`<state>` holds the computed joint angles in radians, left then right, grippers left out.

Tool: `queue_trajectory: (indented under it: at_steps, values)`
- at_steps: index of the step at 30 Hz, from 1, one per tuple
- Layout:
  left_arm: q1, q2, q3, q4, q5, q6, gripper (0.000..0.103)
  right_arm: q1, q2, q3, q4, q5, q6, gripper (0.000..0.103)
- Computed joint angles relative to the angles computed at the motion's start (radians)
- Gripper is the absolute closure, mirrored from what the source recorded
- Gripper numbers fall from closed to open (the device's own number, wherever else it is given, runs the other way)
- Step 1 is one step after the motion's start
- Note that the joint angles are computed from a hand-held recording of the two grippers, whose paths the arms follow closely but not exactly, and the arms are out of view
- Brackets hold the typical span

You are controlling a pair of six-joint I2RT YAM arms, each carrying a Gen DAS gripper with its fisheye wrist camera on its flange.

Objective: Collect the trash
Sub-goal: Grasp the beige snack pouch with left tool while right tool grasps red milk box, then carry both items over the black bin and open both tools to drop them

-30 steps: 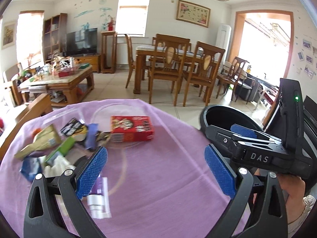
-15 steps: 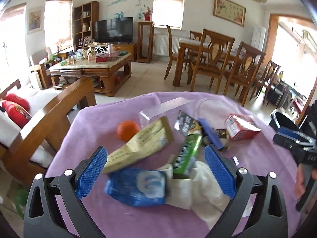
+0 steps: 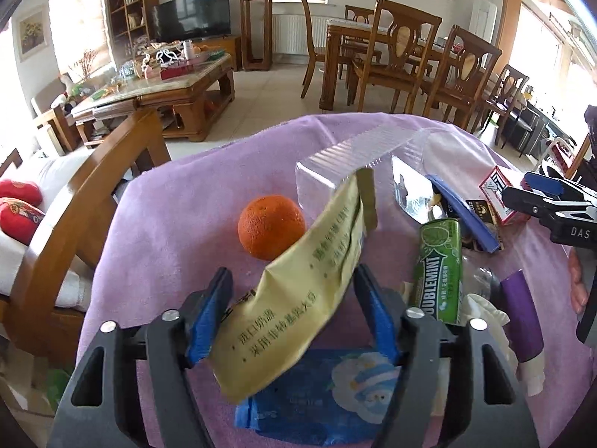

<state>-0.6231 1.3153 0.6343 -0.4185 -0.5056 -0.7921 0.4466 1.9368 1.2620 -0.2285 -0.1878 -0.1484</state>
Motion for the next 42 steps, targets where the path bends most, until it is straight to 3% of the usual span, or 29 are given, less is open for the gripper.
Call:
queue_trajectory:
  at_steps: [5, 7, 9, 13, 20, 26, 30, 36, 42]
  values:
    - [-0.034, -0.015, 0.000, -0.010, -0.015, -0.037, 0.056, -0.015, 0.032, 0.008, 0.016, -0.034, 0.012, 0.009]
    - [-0.035, -0.049, -0.022, 0.017, -0.001, -0.032, 0.072, -0.020, 0.027, -0.004, 0.032, -0.052, 0.016, 0.010]
    - [-0.049, -0.064, -0.028, 0.008, -0.014, -0.046, 0.080, -0.034, 0.022, -0.012, 0.039, -0.082, 0.024, 0.010]
    - [-0.096, -0.098, -0.025, -0.017, -0.058, -0.088, 0.083, -0.056, 0.006, -0.034, 0.057, -0.115, 0.029, 0.011]
    - [-0.266, -0.110, 0.055, -0.157, -0.190, -0.238, 0.085, -0.113, -0.061, -0.111, 0.087, -0.199, 0.046, 0.011]
    - [-0.486, -0.005, 0.207, -0.321, -0.334, -0.446, 0.085, -0.177, -0.228, -0.285, 0.134, -0.341, 0.057, 0.011]
    - [-0.598, 0.105, 0.331, -0.394, -0.397, -0.544, 0.085, -0.260, -0.384, -0.392, 0.108, -0.474, 0.001, 0.011]
    - [-0.671, 0.275, 0.530, -0.407, -0.439, -0.520, 0.085, -0.468, -0.555, -0.415, -0.073, -0.672, -0.155, 0.011]
    - [-0.676, 0.452, 0.751, -0.348, -0.455, -0.363, 0.085, -0.740, -0.546, -0.297, -0.330, -0.835, -0.383, 0.011]
